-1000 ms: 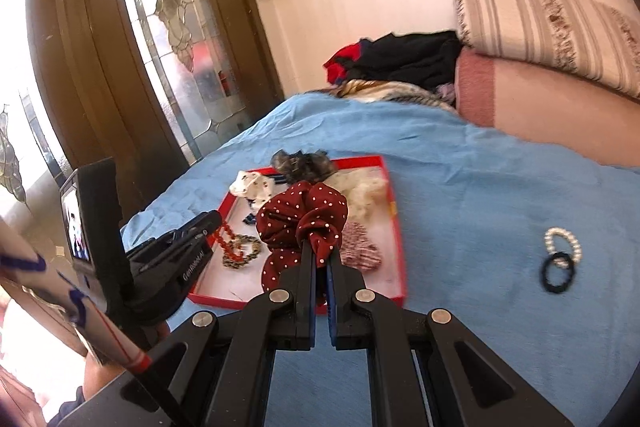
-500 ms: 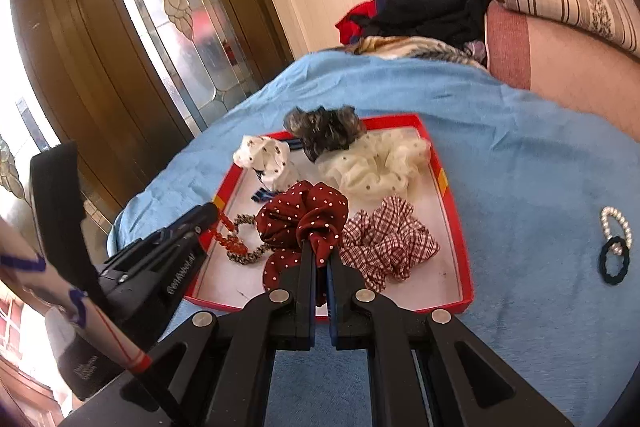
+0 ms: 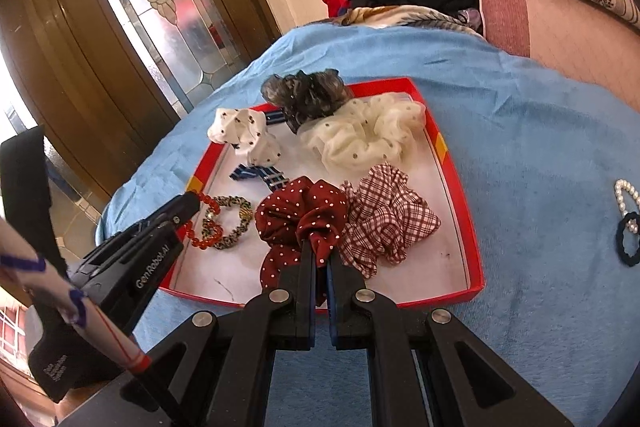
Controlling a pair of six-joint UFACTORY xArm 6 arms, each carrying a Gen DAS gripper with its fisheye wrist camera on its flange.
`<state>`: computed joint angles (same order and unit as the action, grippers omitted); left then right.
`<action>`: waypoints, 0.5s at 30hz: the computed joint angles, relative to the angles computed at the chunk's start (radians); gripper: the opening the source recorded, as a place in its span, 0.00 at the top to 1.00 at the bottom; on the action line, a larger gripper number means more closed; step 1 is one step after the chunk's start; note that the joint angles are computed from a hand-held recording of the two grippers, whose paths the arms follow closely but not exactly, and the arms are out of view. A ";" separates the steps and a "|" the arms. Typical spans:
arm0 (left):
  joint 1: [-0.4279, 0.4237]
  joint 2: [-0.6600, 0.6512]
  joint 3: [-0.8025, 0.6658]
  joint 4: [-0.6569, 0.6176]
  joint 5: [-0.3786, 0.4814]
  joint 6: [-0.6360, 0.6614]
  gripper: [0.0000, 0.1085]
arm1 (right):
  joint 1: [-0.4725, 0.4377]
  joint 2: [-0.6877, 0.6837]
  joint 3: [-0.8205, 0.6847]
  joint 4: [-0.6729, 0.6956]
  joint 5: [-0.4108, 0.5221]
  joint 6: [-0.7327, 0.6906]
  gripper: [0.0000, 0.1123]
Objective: Organize jewelry
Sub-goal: 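Open both tools to drop the bead bracelet and polka-dot scrunchie into the box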
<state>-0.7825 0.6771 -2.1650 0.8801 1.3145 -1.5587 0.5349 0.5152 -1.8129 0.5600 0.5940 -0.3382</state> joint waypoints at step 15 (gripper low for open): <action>-0.003 0.022 -0.039 -0.007 0.044 0.006 0.72 | -0.012 0.010 -0.009 -0.028 0.029 0.030 0.77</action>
<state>-0.7854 0.6996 -2.2039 0.8733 1.3581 -1.5532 0.5228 0.5253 -1.8217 0.5319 0.6228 -0.3080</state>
